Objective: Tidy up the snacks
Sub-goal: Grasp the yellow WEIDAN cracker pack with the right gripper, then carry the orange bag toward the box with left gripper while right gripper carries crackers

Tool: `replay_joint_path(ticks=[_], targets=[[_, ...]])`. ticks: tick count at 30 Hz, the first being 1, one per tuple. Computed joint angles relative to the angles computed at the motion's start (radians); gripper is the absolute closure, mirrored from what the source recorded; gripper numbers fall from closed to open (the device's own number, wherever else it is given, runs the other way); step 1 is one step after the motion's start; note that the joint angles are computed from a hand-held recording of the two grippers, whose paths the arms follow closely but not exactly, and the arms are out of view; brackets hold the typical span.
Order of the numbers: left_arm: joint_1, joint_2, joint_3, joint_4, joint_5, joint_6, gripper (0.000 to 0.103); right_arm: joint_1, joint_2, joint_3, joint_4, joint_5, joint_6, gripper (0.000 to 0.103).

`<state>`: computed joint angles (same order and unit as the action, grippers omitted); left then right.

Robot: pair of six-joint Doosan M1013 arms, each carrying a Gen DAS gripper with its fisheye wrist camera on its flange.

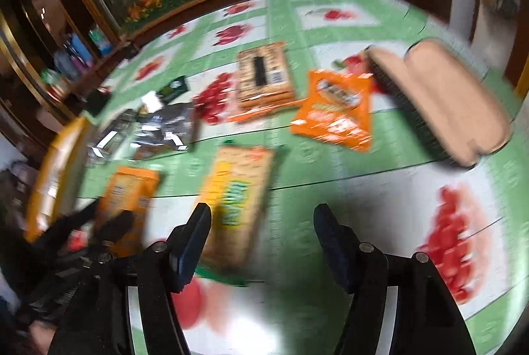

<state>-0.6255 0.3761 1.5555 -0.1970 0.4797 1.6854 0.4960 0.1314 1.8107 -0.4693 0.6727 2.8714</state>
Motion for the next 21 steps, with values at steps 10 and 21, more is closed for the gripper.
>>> replay_joint_path(ticks=[10, 21], targets=[[0.001, -0.003, 0.005, 0.052, -0.031, -0.067, 0.035, 0.045, 0.096, -0.106, -0.086, 0.164, -0.023, 0.048], [-0.004, -0.023, 0.033, 0.112, -0.108, -0.128, 0.035, 0.056, 0.04, -0.026, -0.224, -0.057, 0.125, 0.051]])
